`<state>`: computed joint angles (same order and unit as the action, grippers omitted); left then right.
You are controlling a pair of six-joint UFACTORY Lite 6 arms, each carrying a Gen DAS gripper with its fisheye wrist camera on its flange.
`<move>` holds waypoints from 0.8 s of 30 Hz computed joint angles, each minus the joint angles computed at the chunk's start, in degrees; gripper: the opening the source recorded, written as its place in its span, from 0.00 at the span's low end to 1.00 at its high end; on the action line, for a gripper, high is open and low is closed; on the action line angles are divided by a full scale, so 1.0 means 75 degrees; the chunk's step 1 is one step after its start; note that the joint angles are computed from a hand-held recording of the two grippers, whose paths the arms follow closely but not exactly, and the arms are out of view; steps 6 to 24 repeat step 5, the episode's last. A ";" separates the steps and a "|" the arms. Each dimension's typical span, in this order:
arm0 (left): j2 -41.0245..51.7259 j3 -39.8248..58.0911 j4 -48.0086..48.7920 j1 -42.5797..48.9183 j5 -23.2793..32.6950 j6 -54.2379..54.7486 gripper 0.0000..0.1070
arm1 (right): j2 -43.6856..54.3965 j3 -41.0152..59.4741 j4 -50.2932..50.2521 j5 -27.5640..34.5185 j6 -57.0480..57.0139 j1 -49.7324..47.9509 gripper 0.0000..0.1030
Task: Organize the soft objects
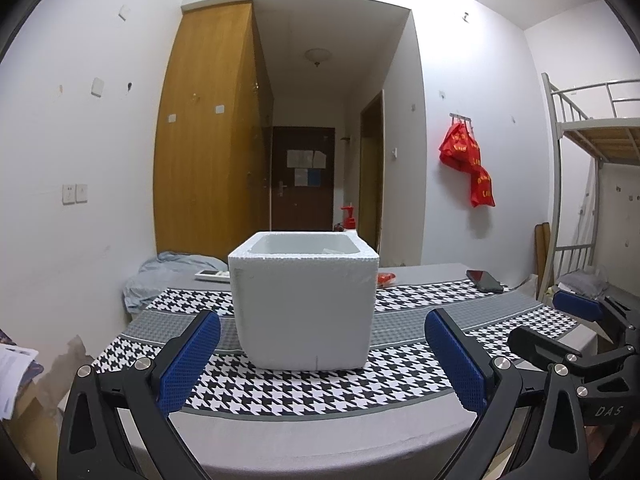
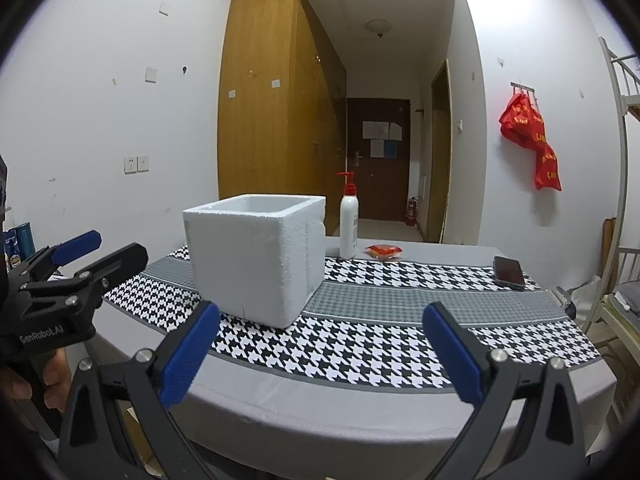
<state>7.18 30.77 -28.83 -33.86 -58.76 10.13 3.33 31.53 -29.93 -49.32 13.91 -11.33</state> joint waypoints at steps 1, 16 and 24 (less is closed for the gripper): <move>-0.0007 -0.0026 0.0018 -0.0014 -0.0039 0.0012 0.96 | -0.0027 -0.0022 -0.0025 -0.0017 0.0026 -0.0024 0.99; -0.0071 -0.0084 -0.0110 -0.0174 -0.0196 0.0108 0.96 | -0.0108 -0.0098 -0.0061 -0.0040 0.0033 -0.0071 0.99; -0.0071 -0.0084 -0.0110 -0.0174 -0.0196 0.0108 0.96 | -0.0108 -0.0098 -0.0061 -0.0040 0.0033 -0.0071 0.99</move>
